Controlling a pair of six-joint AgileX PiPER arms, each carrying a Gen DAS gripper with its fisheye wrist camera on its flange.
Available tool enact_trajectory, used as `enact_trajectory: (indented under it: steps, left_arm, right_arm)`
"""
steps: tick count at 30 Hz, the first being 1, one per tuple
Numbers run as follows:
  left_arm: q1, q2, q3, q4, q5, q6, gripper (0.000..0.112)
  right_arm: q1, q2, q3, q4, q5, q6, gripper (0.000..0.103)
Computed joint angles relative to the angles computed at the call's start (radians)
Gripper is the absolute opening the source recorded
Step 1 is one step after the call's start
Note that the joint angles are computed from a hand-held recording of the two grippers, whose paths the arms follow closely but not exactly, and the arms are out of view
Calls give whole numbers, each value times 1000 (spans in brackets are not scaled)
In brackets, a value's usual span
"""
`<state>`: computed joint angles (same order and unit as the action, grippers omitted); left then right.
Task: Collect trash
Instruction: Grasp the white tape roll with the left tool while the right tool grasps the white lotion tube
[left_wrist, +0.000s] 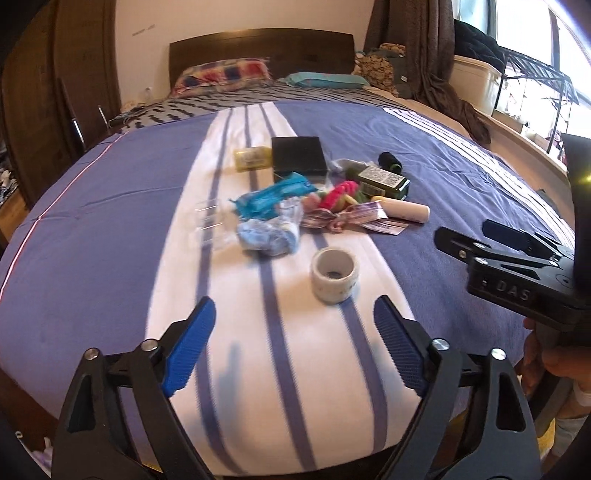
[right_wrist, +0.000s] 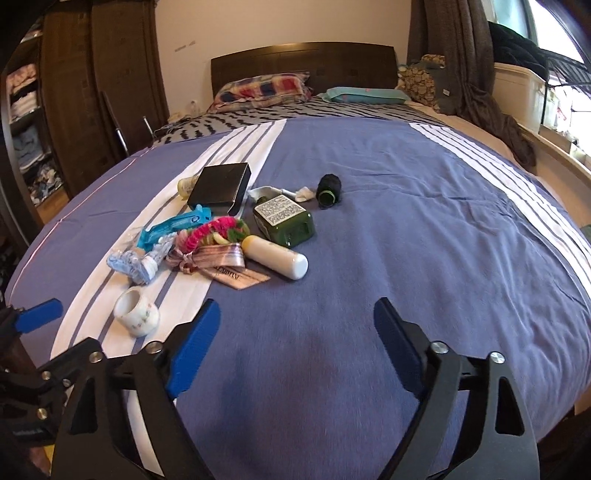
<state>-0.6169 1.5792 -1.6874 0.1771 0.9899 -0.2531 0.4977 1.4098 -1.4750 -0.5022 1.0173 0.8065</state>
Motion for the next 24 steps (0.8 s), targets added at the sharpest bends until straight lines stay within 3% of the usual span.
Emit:
enact_trajectory:
  steps: [6, 11, 15, 16, 18, 24]
  left_arm:
    - [1, 102, -81, -55, 14, 33, 58]
    - [9, 161, -132, -85, 21, 52, 52]
    - [25, 193, -175, -111, 30, 68, 41]
    - [29, 200, -185, -117, 32, 71, 36]
    - [35, 210, -199, -129, 37, 82, 31]
    - [48, 183, -162, -156, 24, 114, 31]
  right_arm:
    - [-101, 83, -51, 100, -56, -132, 61]
    - [-165, 143, -102, 189, -86, -230, 59]
    - [-177, 214, -192, 232, -60, -307, 58]
    - [-175, 230, -212, 239, -55, -325, 55]
    - [-174, 247, -232, 263, -56, -354, 39]
    - [-163, 218, -194, 266, -74, -334, 26]
